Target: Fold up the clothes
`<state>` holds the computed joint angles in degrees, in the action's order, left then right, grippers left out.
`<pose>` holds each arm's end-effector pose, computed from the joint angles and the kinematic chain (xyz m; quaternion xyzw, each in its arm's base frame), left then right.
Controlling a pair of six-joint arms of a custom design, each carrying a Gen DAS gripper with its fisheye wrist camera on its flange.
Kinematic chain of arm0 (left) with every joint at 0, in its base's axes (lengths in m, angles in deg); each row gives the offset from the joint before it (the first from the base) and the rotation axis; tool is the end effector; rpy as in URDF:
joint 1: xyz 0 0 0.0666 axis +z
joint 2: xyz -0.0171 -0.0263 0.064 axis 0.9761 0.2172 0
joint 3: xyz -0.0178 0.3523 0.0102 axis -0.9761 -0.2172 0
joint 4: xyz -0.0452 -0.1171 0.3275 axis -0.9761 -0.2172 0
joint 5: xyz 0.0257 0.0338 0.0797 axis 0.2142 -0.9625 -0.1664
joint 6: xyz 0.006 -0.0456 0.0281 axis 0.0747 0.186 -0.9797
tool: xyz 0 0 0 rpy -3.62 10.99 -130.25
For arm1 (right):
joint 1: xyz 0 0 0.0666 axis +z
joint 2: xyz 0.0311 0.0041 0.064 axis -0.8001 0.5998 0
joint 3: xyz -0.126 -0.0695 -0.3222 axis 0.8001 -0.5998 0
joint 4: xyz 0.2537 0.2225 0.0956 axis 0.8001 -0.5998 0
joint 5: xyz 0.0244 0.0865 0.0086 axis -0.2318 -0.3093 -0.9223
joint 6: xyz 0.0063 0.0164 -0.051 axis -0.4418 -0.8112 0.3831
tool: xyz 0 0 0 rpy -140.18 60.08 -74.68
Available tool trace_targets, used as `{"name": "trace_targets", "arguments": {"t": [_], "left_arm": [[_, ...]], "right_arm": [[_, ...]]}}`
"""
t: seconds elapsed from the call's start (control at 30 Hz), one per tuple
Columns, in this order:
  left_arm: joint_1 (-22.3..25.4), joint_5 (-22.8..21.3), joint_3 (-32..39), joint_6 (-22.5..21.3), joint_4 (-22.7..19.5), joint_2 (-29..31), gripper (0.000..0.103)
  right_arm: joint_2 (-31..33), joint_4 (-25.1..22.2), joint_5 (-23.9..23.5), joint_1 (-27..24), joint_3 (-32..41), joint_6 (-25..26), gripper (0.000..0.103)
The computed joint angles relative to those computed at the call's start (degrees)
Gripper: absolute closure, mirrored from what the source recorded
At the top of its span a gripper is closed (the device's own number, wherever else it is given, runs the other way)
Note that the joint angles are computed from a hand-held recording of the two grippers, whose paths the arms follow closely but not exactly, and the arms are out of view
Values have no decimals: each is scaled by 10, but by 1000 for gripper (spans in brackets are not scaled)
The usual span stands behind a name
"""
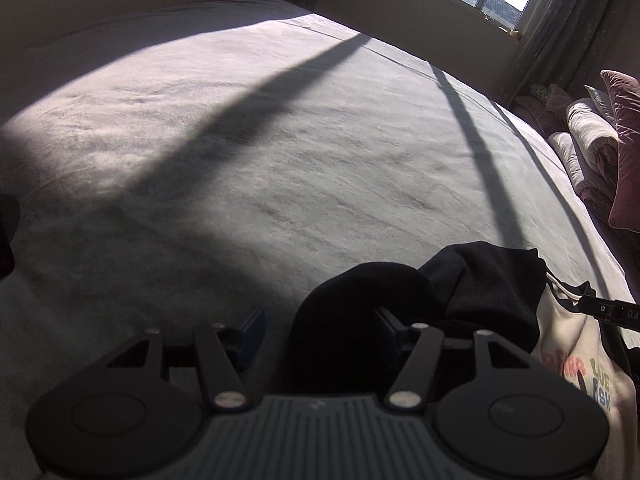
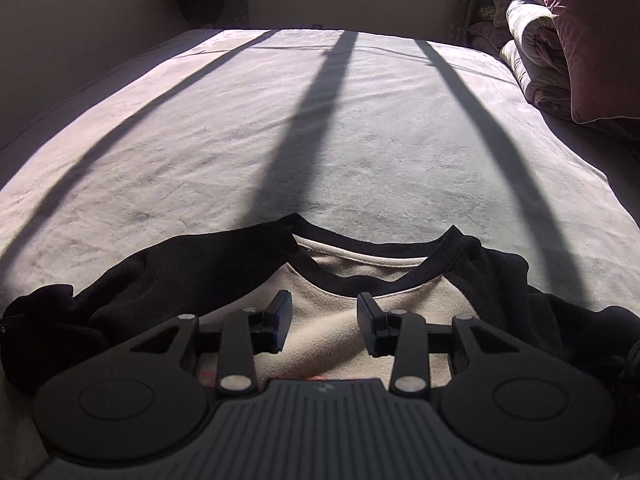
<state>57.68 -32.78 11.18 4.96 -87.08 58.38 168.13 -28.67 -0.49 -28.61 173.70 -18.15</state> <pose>0.2140 -0.0606 0.4923 -0.3612 0.8553 -0.0178 0.3710 0.4342 0.2033 0.5216 -0.2635 0.8864 0.1276 0.3587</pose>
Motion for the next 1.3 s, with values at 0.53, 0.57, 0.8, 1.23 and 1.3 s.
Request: {"name": "trace_targets", "arguments": {"t": [0.53, 0.57, 0.8, 1.23, 1.3], "left_arm": [[56, 80, -7, -50, 20, -14, 84], [57, 75, -5, -49, 19, -14, 85], [63, 5, 18, -49, -1, -13, 86], [83, -120, 27, -96, 3, 12, 86], [84, -117, 23, -103, 5, 20, 85]], "right_arm": [[92, 71, -79, 4, 33, 38, 62], [89, 78, -81, 6, 26, 50, 73], [74, 132, -49, 27, 3, 78, 85], [99, 201, 11, 80, 28, 54, 86], [108, 191, 20, 81, 37, 55, 86]]}}
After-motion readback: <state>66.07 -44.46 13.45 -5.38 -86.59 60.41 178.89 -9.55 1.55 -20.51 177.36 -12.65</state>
